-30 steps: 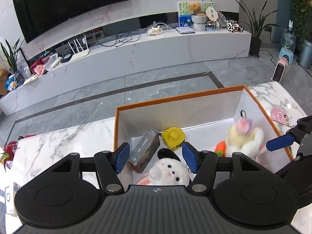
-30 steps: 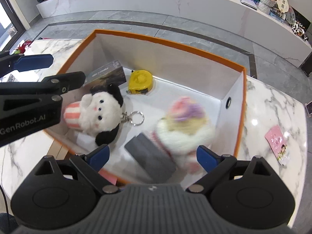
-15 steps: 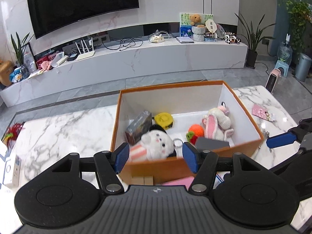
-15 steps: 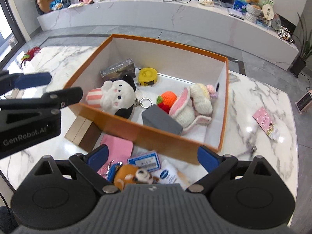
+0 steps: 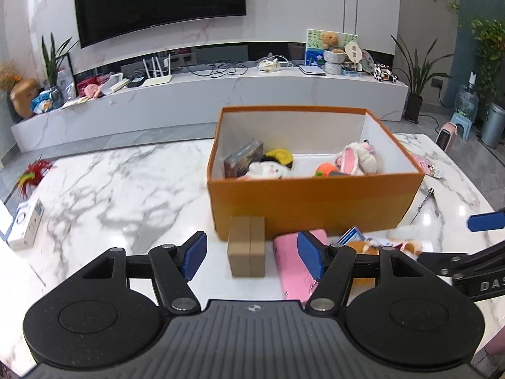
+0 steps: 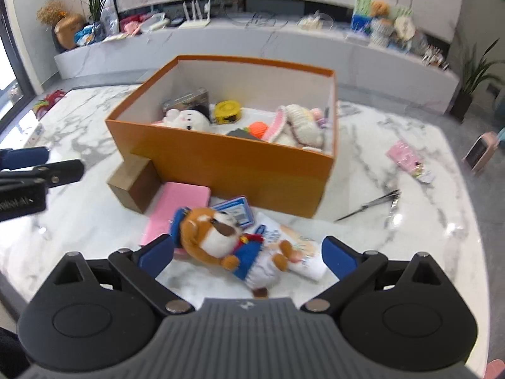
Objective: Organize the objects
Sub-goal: 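Withdraw both tools from the orange box back toward the table items, then move the left tool to the small brown box while the right tool reaches the dog plush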
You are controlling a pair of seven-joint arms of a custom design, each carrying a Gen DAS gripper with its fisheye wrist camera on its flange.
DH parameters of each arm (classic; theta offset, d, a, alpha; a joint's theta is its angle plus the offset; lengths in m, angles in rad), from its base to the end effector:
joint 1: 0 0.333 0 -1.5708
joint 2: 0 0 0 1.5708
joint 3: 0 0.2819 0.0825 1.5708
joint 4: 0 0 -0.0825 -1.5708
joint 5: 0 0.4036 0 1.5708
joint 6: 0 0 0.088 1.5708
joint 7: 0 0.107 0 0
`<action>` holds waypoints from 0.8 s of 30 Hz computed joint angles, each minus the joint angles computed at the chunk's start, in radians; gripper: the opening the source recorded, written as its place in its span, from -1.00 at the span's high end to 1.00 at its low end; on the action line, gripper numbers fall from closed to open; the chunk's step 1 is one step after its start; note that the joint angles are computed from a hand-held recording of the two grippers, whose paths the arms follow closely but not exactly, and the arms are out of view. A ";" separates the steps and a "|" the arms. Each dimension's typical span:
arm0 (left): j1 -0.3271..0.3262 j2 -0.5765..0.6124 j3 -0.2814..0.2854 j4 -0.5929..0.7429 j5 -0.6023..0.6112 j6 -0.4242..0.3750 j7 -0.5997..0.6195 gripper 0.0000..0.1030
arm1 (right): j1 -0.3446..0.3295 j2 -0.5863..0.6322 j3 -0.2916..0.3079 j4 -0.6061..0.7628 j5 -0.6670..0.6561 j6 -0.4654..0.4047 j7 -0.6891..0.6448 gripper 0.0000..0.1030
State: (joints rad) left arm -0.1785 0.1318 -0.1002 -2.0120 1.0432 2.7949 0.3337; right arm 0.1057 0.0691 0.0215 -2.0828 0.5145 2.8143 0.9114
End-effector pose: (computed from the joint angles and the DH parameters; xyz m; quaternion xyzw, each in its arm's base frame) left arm 0.5903 -0.2091 0.4019 -0.6684 0.6178 -0.2715 0.3127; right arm 0.6142 0.0541 0.4204 -0.7680 0.5356 -0.1953 0.2917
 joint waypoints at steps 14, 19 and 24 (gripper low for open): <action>0.016 0.043 0.029 -0.012 0.364 0.095 -0.355 -0.51 | -0.034 0.042 0.059 -0.053 0.469 0.092 -0.437 -0.98; 0.022 0.098 0.030 0.023 0.297 0.093 -0.279 -0.53 | -0.037 0.051 0.049 -0.021 0.524 0.025 -0.550 -0.98; 0.007 0.136 0.058 0.049 0.199 0.119 -0.194 -0.53 | -0.041 0.099 0.051 0.040 0.547 -0.001 -0.592 -0.98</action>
